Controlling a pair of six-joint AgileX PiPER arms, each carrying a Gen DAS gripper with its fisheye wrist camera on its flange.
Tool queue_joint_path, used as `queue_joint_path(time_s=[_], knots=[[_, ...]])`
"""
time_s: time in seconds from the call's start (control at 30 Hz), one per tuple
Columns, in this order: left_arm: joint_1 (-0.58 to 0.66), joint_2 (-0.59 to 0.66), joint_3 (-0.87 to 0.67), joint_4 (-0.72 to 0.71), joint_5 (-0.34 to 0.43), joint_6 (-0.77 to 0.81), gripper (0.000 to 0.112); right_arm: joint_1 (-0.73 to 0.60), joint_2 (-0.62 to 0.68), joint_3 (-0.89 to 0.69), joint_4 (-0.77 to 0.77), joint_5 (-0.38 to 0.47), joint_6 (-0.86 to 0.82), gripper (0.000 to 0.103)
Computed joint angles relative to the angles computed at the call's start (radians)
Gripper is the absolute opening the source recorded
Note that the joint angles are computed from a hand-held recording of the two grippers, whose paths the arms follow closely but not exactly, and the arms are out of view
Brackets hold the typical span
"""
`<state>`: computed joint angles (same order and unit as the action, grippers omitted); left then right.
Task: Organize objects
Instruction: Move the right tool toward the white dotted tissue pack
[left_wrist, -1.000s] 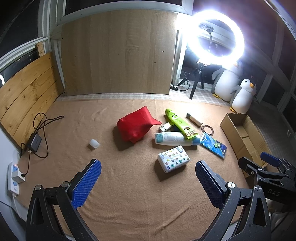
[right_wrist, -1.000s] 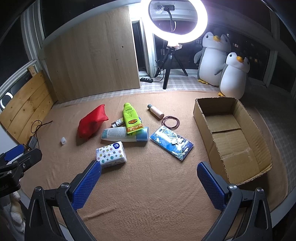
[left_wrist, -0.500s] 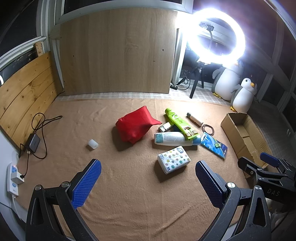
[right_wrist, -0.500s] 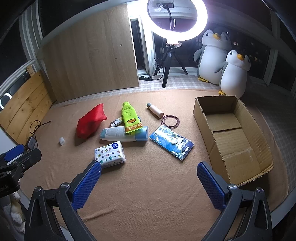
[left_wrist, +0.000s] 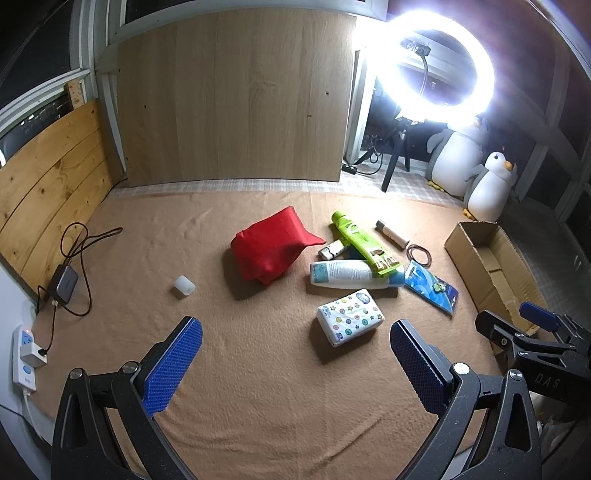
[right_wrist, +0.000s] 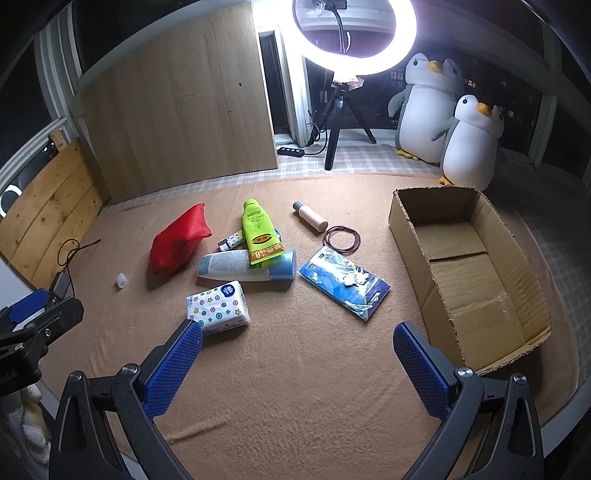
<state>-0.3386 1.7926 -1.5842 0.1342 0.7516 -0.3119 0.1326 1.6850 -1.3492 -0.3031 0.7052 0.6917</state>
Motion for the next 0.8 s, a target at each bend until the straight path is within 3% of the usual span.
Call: queue_joint_path(time_s=[0.5,0.8], knots=[[0.035,0.11,-0.085,-0.056,0.022,0.053,0.103,-0.02,0.031,-0.017,0.021,0.014,-0.018,0.102],[0.048,0.285,-0.279,-0.156,0.102,0.164,0.103,-0.03,0.032,-0.004,0.01,0.027,-0.006,0.102]])
